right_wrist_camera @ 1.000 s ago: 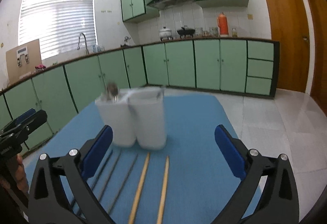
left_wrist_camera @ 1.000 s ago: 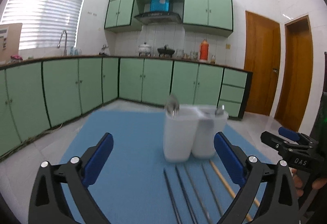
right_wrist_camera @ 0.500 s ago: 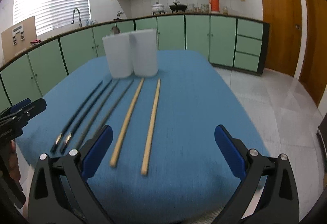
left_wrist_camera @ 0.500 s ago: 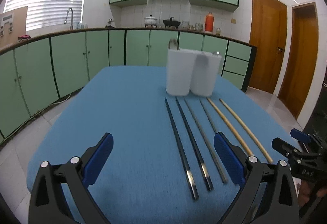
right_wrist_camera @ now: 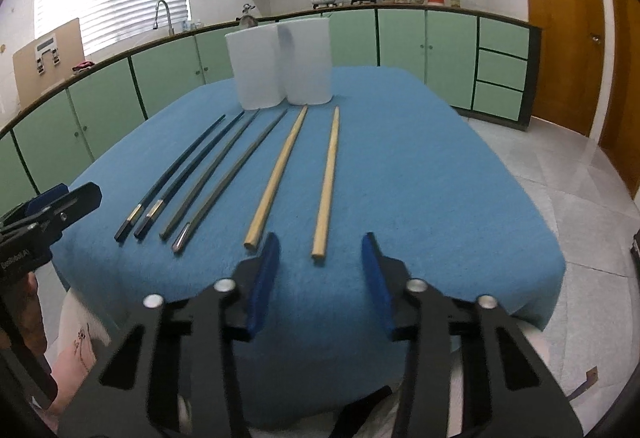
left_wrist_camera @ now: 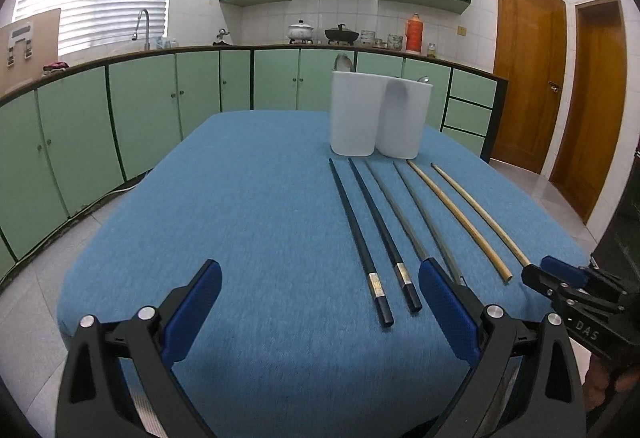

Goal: Organize utensils
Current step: 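Withdraw both tools from the holder back over the chopsticks, then grasp a light wooden chopstick with right tool while left tool grasps a black chopstick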

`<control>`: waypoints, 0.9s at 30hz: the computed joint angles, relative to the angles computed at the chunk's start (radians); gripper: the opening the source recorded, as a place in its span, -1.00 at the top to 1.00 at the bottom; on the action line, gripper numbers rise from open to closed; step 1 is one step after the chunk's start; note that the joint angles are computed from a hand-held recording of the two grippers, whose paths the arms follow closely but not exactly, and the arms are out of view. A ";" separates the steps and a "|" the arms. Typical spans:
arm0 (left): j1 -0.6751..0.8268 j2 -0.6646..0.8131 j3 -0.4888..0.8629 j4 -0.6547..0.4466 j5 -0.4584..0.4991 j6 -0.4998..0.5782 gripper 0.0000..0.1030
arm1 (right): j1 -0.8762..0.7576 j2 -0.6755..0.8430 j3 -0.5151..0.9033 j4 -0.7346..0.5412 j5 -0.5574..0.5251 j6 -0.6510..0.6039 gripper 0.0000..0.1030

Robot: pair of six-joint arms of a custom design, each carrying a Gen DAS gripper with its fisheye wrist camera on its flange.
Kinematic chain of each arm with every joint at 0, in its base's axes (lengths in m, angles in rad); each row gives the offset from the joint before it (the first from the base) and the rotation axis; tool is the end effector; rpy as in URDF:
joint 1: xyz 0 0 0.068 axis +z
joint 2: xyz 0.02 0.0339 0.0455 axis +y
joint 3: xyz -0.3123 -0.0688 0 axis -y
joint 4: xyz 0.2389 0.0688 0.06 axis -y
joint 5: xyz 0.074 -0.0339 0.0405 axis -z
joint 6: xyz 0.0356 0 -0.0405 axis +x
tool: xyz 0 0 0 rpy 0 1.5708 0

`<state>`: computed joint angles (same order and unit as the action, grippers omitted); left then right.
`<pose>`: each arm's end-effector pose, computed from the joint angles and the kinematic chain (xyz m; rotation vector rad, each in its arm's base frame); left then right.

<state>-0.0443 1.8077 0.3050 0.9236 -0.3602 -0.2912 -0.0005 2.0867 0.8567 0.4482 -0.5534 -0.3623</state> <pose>0.2595 0.0011 0.1241 -0.4647 2.0624 0.1877 0.3845 0.0185 0.1066 -0.6627 2.1530 0.4569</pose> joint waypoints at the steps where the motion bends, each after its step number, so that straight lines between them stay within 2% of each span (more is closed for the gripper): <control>1: 0.000 0.002 -0.003 0.004 0.000 -0.001 -0.88 | 0.002 0.001 -0.003 0.011 0.002 0.001 0.38; 4: -0.003 0.013 -0.008 0.017 0.001 -0.007 -0.88 | 0.009 0.004 -0.005 0.023 0.002 0.000 0.55; 9: -0.004 0.036 0.000 0.024 0.007 -0.005 -0.87 | 0.017 0.011 -0.004 0.051 0.018 0.006 0.73; 12: -0.009 0.047 -0.001 0.028 0.013 -0.004 -0.86 | 0.016 0.011 -0.008 0.060 0.021 0.004 0.74; 16: -0.017 0.062 0.012 0.012 0.011 0.010 -0.68 | 0.014 0.014 -0.008 0.064 0.014 0.009 0.74; 18: -0.023 0.072 0.015 0.008 0.006 0.011 -0.66 | 0.014 0.017 -0.007 0.067 0.011 0.010 0.74; 22: -0.034 0.093 0.024 -0.008 0.003 0.015 -0.42 | 0.009 0.019 -0.006 0.067 0.005 0.009 0.73; 27: -0.050 0.106 0.023 -0.002 -0.009 0.018 -0.23 | 0.008 0.019 -0.006 0.068 0.005 0.008 0.73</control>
